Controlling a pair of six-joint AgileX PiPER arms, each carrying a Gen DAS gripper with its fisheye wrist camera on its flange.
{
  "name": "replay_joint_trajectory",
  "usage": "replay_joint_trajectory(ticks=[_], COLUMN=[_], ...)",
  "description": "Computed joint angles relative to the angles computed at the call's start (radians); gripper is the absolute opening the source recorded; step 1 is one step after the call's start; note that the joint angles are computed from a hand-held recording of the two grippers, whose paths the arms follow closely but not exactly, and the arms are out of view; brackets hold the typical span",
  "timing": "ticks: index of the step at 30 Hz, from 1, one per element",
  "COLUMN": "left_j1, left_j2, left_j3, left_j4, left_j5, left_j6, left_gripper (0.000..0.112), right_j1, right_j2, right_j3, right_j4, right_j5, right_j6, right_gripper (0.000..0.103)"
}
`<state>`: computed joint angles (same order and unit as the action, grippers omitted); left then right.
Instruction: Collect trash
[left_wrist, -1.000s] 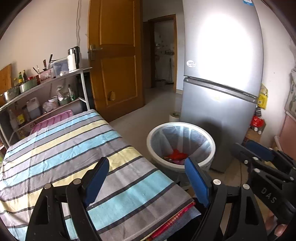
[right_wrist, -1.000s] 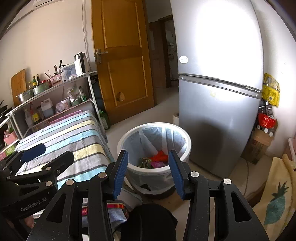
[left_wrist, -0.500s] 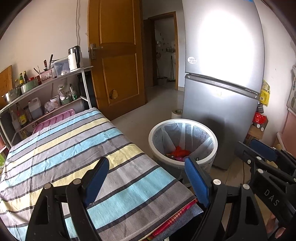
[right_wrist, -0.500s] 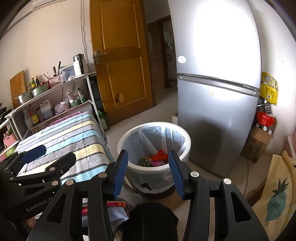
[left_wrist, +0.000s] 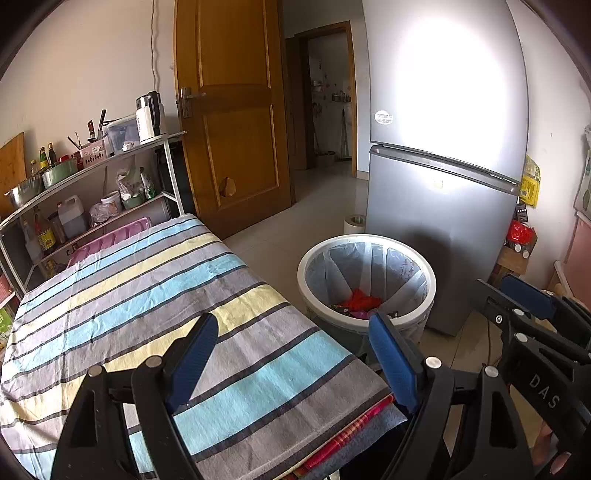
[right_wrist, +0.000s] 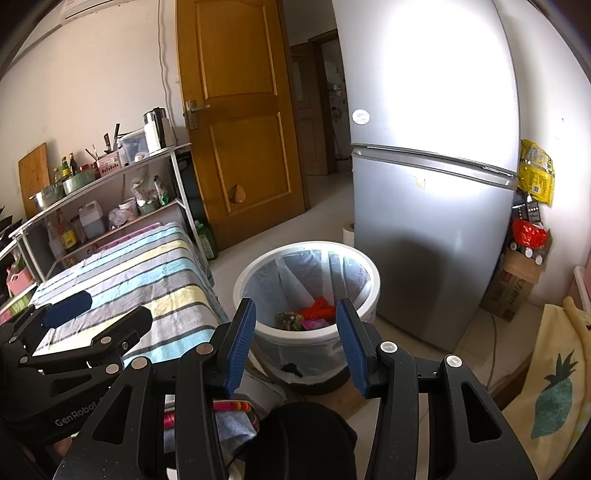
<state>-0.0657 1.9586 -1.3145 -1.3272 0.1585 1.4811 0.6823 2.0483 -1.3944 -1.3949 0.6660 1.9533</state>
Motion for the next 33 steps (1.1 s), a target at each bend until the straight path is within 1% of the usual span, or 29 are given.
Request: replay_joint_trajectory(ticks=[7, 13, 16, 21, 31, 33], left_j1=[-0.001, 0.000, -0.001, -0.001, -0.001, -0.001], left_j2=[0.000, 0.000, 0.001, -0.003, -0.005, -0.007], left_j3=[-0.001, 0.001, -0.002, 0.005, 0.005, 0.008], left_j4=[0.022, 0.011, 0.029, 0.006, 0.041, 0.030], left_j5=[0.000, -0.001, -0.001, -0.003, -0.003, -0.003], left_j6=[-0.021, -0.011, -0.028, -0.008, -0.041, -0.030], left_gripper=[0.085, 0.085, 0.085, 0.085, 0.085, 0.085], right_j1=[0.002, 0.003, 0.005, 0.005, 0.004, 0.003], right_j2=[-0.003, -0.003, -0.004, -0.004, -0.005, -0.005], right_j3=[0.000, 0.001, 0.003, 0.002, -0.002, -0.002], right_j4=[0.005, 0.002, -0.001, 0.000, 0.002, 0.003], right_j5=[0.002, 0.001, 0.001, 0.002, 0.001, 0.001], right_j6=[-0.008, -0.006, -0.002, -0.004, -0.010, -0.012], right_gripper=[0.046, 0.046, 0.046, 0.046, 0.046, 0.046])
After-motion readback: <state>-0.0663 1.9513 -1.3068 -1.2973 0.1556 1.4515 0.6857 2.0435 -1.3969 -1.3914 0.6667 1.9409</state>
